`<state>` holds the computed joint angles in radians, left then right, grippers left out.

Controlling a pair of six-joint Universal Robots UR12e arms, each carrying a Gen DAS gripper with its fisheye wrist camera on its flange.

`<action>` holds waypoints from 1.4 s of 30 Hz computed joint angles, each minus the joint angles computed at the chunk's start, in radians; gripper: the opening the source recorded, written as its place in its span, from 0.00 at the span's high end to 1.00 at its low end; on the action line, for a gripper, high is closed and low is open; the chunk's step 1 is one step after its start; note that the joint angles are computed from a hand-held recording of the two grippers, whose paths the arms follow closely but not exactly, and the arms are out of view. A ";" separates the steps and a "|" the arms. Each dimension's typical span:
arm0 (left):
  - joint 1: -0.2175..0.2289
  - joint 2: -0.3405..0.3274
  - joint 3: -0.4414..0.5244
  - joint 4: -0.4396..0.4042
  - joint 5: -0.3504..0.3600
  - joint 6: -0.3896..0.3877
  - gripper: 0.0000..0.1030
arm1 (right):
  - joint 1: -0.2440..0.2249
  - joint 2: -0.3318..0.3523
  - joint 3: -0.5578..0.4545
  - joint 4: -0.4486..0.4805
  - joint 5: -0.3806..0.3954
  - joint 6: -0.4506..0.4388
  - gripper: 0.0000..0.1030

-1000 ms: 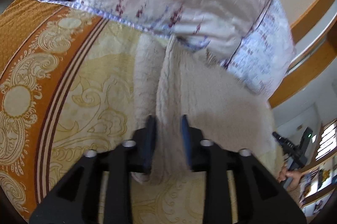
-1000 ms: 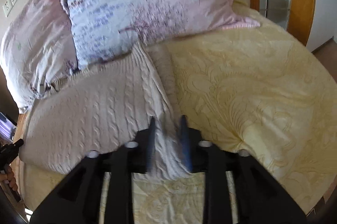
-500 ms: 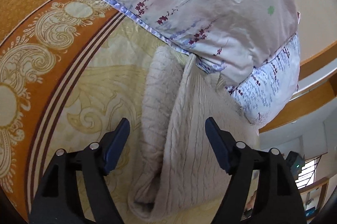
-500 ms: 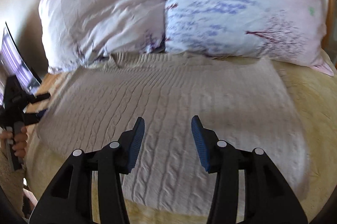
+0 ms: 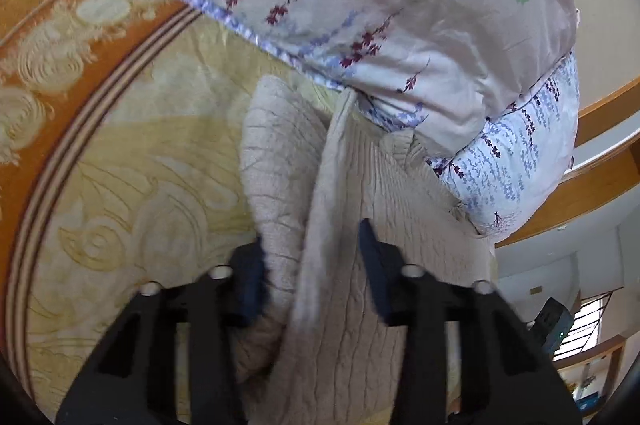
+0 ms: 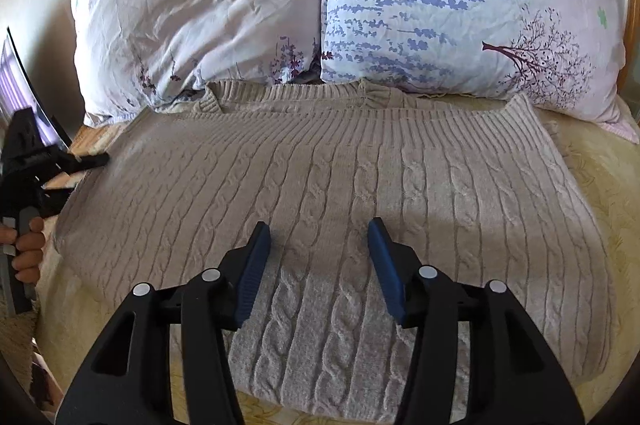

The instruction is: Fold small clothes

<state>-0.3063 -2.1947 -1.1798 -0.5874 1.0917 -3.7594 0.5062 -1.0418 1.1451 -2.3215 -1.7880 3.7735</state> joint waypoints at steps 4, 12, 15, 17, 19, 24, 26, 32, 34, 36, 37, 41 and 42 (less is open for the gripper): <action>-0.005 0.002 0.000 0.015 0.008 -0.008 0.81 | -0.010 -0.022 0.034 -0.055 0.038 0.047 0.46; -0.028 -0.009 0.046 0.156 -0.046 -0.057 0.85 | -0.020 -0.099 0.144 -0.164 0.005 0.126 0.46; -0.045 -0.028 0.091 0.188 -0.067 -0.077 0.85 | -0.023 -0.127 0.183 -0.188 -0.018 0.146 0.46; -0.059 -0.043 0.126 0.190 -0.078 -0.075 0.85 | -0.026 -0.146 0.212 -0.204 -0.030 0.161 0.46; -0.078 -0.064 0.174 0.173 -0.088 -0.057 0.86 | -0.030 -0.165 0.241 -0.225 -0.041 0.177 0.46; -0.133 -0.143 0.320 0.101 -0.125 -0.022 0.86 | -0.038 -0.206 0.306 -0.265 -0.072 0.214 0.46; -0.155 -0.178 0.377 0.069 -0.138 -0.015 0.86 | -0.041 -0.222 0.332 -0.275 -0.086 0.232 0.46; -0.222 -0.314 0.590 -0.137 -0.174 0.057 0.82 | -0.061 -0.263 0.395 -0.284 -0.110 0.310 0.46; -0.223 -0.350 0.638 -0.180 -0.276 0.053 0.81 | -0.068 -0.276 0.411 -0.290 -0.100 0.325 0.46; -0.217 -0.345 0.622 -0.142 -0.352 0.057 0.64 | -0.077 -0.287 0.426 -0.317 -0.076 0.322 0.46; -0.214 -0.321 0.585 -0.098 -0.342 0.073 0.49 | -0.082 -0.292 0.433 -0.337 -0.054 0.320 0.46; -0.200 -0.205 0.409 0.049 -0.190 0.111 0.30 | -0.134 -0.295 0.452 -0.463 0.164 0.328 0.46; -0.198 -0.171 0.361 0.052 -0.105 0.126 0.29 | -0.145 -0.291 0.449 -0.473 0.220 0.332 0.46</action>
